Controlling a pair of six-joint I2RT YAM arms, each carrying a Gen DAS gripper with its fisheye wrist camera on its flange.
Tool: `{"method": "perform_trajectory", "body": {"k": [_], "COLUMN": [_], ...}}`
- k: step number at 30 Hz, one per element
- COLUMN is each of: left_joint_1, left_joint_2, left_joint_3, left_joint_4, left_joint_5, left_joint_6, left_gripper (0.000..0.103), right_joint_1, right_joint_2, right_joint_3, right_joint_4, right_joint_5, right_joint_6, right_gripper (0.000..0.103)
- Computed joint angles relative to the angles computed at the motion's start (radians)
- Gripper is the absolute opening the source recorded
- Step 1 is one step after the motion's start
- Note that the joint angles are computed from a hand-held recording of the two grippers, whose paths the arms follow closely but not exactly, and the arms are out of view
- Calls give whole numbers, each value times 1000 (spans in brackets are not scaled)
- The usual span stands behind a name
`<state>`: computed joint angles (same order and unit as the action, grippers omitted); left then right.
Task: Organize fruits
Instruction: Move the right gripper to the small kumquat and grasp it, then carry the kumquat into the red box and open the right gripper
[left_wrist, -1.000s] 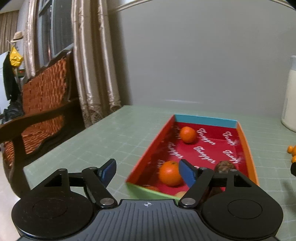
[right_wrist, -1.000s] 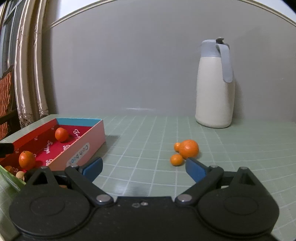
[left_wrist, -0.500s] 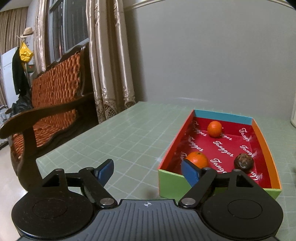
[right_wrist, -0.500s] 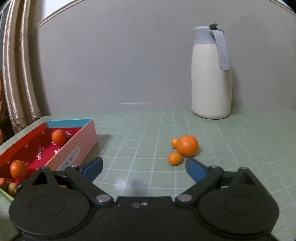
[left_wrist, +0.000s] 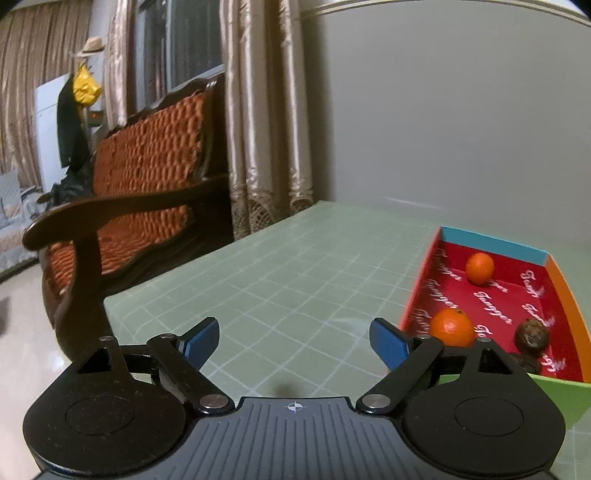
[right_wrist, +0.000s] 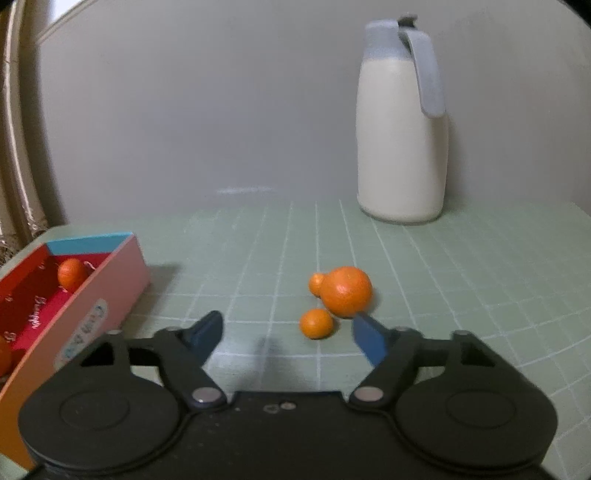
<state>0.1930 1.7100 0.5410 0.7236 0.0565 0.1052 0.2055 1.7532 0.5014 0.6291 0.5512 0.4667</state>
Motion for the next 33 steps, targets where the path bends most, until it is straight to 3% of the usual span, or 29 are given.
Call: {"method": "perform_trajectory", "body": {"k": [9, 16, 28, 33], "left_joint_1": [13, 10, 7, 18], "left_joint_2": [8, 3, 1, -1], "left_joint_3": [-3, -3, -4, -7], "left_joint_4": [22, 13, 11, 14], "left_joint_5": [7, 15, 7, 3], "left_joint_6": [-3, -3, -7, -12], "left_gripper": [88, 88, 88, 88], "right_joint_1": [-93, -114, -65, 47], "right_joint_2": [41, 49, 17, -11], "right_joint_3": [73, 72, 10, -27], "right_joint_4": [-88, -69, 45, 174], "right_joint_5": [-110, -128, -176, -195], "right_joint_6": [34, 33, -16, -107], "right_gripper": [46, 21, 21, 21]}}
